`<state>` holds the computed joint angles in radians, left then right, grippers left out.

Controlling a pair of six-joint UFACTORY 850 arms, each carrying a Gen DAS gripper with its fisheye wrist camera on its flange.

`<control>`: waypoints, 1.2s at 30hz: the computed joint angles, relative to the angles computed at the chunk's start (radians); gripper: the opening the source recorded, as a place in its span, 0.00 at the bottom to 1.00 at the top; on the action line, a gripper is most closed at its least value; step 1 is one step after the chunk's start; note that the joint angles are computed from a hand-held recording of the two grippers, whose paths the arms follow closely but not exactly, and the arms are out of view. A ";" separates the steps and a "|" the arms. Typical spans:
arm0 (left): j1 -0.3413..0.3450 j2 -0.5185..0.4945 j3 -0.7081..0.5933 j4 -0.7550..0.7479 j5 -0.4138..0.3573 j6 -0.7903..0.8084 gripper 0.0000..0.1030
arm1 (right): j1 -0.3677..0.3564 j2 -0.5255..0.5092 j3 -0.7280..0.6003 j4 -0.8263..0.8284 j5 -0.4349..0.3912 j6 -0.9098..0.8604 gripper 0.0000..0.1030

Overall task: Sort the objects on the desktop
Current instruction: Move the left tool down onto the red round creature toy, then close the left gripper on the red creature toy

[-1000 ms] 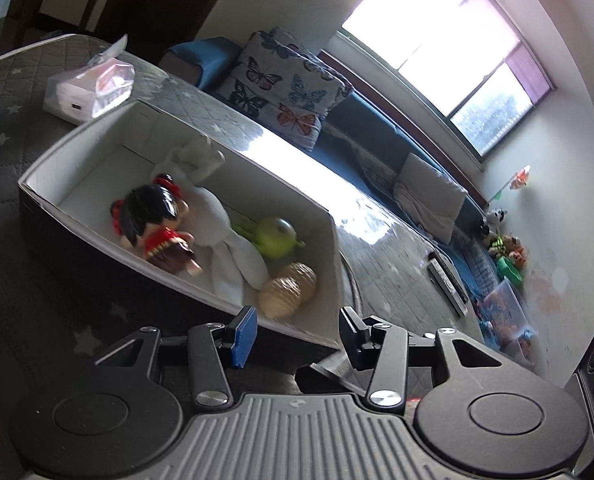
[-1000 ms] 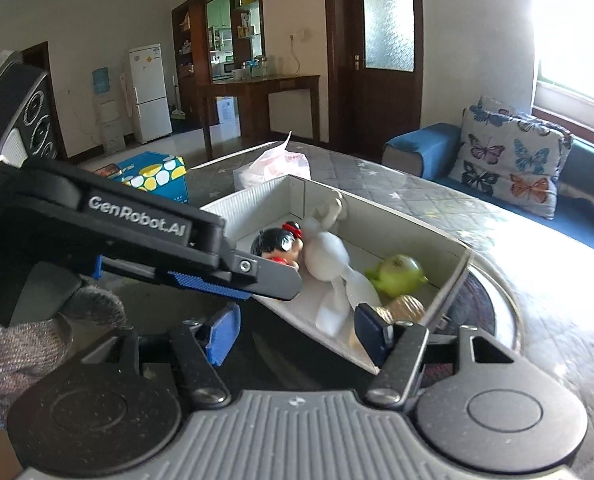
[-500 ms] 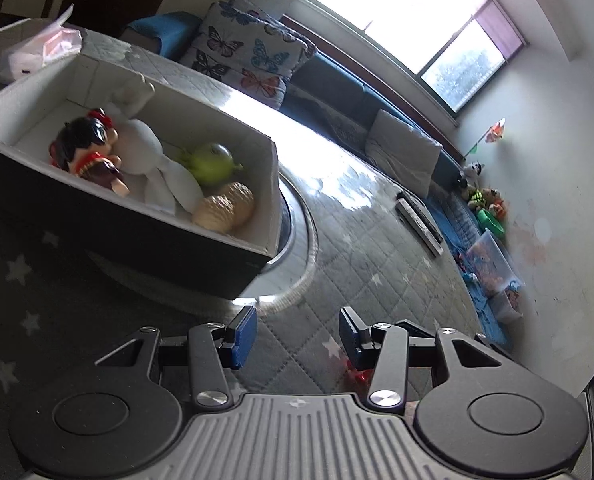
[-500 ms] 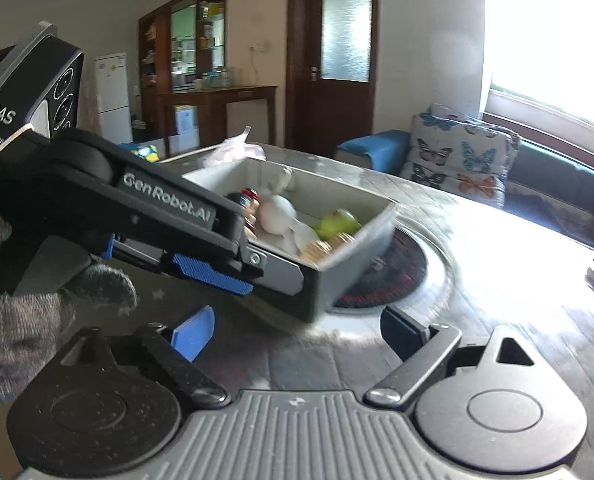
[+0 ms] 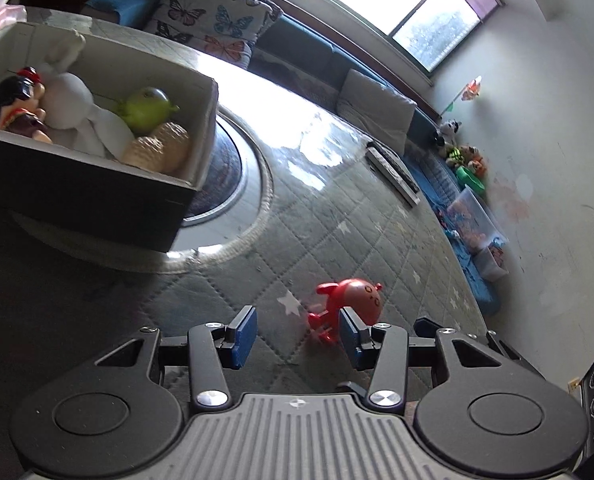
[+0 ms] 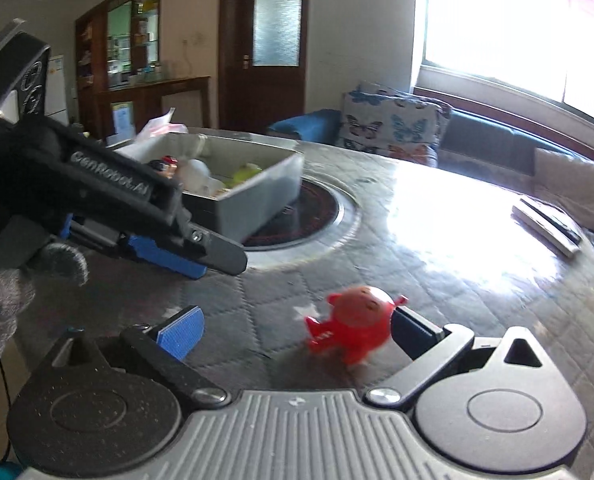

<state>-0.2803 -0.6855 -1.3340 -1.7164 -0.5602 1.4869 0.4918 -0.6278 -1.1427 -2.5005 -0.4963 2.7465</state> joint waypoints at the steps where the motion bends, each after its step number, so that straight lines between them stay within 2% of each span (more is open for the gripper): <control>1: -0.003 -0.006 -0.005 0.011 -0.004 -0.009 0.46 | -0.004 -0.001 0.002 0.000 0.000 0.010 0.98; 12: -0.025 -0.044 -0.051 0.046 -0.024 -0.034 0.46 | -0.042 -0.030 0.002 -0.044 0.022 0.135 0.98; 18: -0.033 -0.064 -0.082 0.060 -0.029 -0.058 0.46 | -0.054 -0.036 0.006 -0.034 0.001 0.172 0.97; 29: -0.056 -0.124 -0.182 0.157 -0.027 -0.166 0.46 | -0.080 -0.061 -0.026 -0.049 0.021 0.213 0.88; 36: -0.061 -0.154 -0.225 0.173 -0.041 -0.191 0.46 | -0.094 -0.075 -0.043 -0.135 0.040 0.301 0.76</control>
<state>-0.3409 -0.8398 -1.5591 -1.5432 -0.6013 1.2962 0.3983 -0.7030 -1.1861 -2.6356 -0.4567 3.0474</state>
